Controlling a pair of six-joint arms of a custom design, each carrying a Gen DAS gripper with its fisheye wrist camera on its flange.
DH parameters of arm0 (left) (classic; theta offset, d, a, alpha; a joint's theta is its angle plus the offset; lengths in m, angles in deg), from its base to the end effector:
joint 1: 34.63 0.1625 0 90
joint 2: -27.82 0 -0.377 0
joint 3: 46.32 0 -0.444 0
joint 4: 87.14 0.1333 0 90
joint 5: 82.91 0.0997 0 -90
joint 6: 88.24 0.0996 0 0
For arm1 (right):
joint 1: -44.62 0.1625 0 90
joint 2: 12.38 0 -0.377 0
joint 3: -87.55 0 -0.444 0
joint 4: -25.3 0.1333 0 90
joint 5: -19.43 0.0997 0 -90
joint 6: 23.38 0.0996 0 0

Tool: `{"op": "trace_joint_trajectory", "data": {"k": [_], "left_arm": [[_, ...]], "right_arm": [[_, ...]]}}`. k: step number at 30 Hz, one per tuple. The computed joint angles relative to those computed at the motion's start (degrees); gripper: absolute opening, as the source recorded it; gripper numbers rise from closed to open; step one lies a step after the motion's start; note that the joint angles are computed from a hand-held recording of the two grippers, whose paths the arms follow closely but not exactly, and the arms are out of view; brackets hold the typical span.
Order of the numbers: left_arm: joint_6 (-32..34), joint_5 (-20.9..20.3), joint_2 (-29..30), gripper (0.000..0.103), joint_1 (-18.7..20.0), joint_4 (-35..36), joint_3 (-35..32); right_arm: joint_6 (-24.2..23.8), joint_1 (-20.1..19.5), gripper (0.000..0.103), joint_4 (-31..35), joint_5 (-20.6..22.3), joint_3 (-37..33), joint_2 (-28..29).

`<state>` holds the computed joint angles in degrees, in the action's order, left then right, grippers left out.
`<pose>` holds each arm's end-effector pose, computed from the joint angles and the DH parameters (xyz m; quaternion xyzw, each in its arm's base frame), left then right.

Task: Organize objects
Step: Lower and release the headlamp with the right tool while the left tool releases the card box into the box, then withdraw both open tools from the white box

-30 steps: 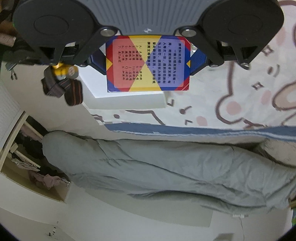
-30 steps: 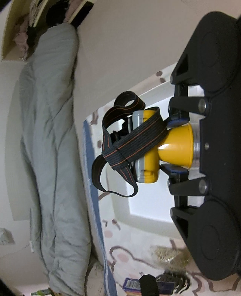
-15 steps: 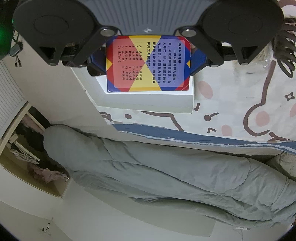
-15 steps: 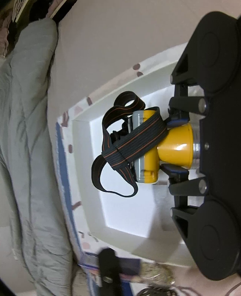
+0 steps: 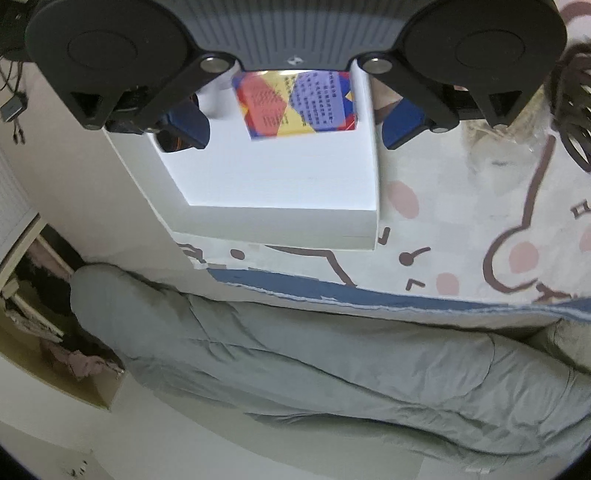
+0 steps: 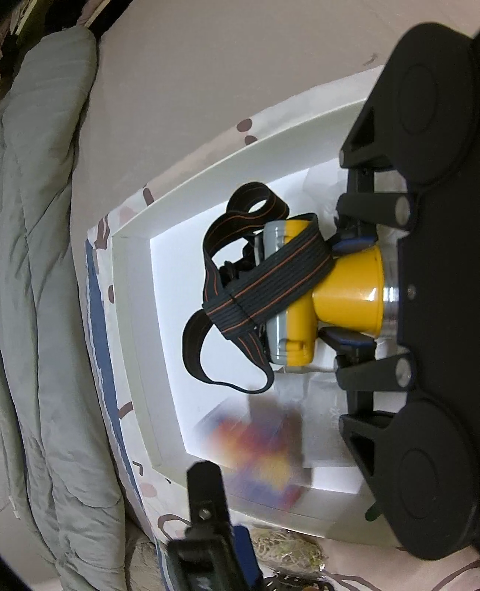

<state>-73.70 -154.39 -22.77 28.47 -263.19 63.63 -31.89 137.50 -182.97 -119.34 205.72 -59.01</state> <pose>-0.1231 -0.6071 0.0322 0.3050 0.9113 -0.2433 0.1311 0.0842 -0.5120 0.0430 -0.0800 -0.8482 0.3422 0.3963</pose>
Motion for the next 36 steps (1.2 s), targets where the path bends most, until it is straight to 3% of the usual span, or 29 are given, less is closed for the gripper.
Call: {"op": "trace_joint_trajectory", "data": {"k": [7, 23, 32, 36], "left_arm": [[-0.1, 0.9, -1.0, 0.099, 0.0, 2.5, 0.1], [3.8, 2.4, -4.4, 0.099, -1.2, 4.7, 2.1], [4.9, 3.8, -8.9, 0.099, -2.0, 5.4, 4.7], [5.1, 4.4, -11.3, 0.099, -2.6, 5.6, 6.3]], "right_arm": [[0.7, 1.0, 0.051, -2.4, 0.7, 0.6, -1.0], [1.3, 2.4, 0.05, -4.7, 0.6, 2.6, -3.4], [1.9, 5.9, 0.052, -6.7, -0.7, 3.5, -3.9], [-0.5, 8.3, 0.054, -8.6, -2.6, 3.4, -3.2]]}}
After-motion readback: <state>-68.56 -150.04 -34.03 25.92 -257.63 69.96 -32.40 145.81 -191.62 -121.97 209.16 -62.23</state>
